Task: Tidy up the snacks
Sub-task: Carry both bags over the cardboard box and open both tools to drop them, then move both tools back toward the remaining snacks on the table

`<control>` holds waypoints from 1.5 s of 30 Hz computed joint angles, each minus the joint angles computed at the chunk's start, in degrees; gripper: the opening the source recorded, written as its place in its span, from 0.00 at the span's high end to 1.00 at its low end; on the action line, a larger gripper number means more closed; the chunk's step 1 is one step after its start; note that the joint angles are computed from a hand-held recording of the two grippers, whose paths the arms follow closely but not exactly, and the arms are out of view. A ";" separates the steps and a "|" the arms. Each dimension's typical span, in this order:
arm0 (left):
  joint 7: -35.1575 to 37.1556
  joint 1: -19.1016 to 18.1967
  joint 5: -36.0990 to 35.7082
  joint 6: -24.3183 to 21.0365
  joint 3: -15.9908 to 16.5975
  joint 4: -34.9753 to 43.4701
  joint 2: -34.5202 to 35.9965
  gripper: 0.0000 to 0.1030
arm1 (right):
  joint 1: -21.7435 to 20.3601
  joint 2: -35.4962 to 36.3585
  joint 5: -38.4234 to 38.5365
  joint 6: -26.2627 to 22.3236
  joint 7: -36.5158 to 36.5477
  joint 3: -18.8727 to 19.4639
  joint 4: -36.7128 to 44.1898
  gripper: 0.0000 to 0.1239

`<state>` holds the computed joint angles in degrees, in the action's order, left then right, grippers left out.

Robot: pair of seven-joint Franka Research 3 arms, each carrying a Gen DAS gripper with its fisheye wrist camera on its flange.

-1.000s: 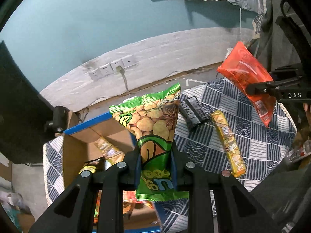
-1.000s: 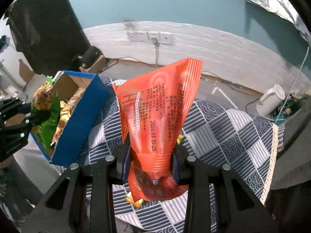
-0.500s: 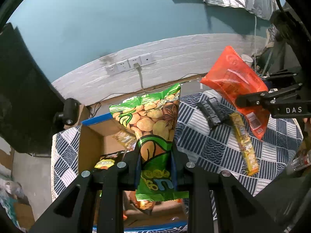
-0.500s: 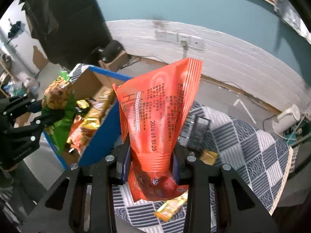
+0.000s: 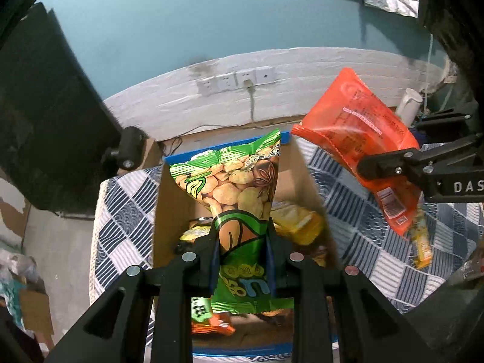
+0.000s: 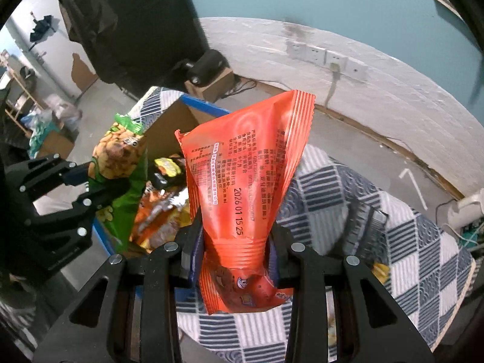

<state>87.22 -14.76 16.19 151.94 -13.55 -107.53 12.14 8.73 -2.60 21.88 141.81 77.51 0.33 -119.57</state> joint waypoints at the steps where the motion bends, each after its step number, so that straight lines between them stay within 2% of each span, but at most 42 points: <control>1: 0.07 0.20 -0.09 -0.31 0.15 0.14 0.23 0.76 | 0.18 0.80 0.24 -0.30 0.14 0.14 0.90 0.74; 18: -2.25 2.85 -1.00 -4.39 1.67 2.87 3.97 0.76 | 2.40 11.21 2.43 -3.50 2.40 2.09 11.95 0.72; 22: -2.48 3.55 -2.18 -5.26 1.69 3.65 4.64 0.75 | 3.00 12.96 1.81 -4.47 2.64 2.44 13.52 0.66; 24: -3.34 3.10 -0.57 -5.74 2.25 3.90 4.81 0.74 | 3.01 13.36 2.17 -4.51 2.38 2.52 13.91 0.64; 27: -5.94 1.98 4.05 -5.61 3.48 3.57 4.62 0.60 | 3.10 12.81 2.47 -3.10 1.87 2.59 13.44 0.55; 29: -6.98 1.67 6.09 -5.14 3.72 3.17 4.33 0.48 | 3.24 12.14 2.04 -2.10 1.97 2.47 12.93 0.53; 30: -7.20 1.64 6.68 -5.13 3.70 3.26 4.35 0.46 | 3.36 11.68 1.34 -1.74 2.43 2.31 12.57 0.53; 34: -6.60 1.89 6.89 -4.20 2.91 2.60 3.54 0.44 | 3.41 10.04 0.25 -0.78 3.49 2.03 10.80 0.48; 45: -5.25 0.73 7.94 -1.56 1.75 0.58 1.04 0.42 | 2.28 3.40 -4.80 1.12 6.66 0.79 2.94 0.47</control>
<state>81.96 -14.03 24.13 150.38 -11.81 -106.95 13.17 11.01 0.80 17.08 142.93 84.17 1.11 -116.62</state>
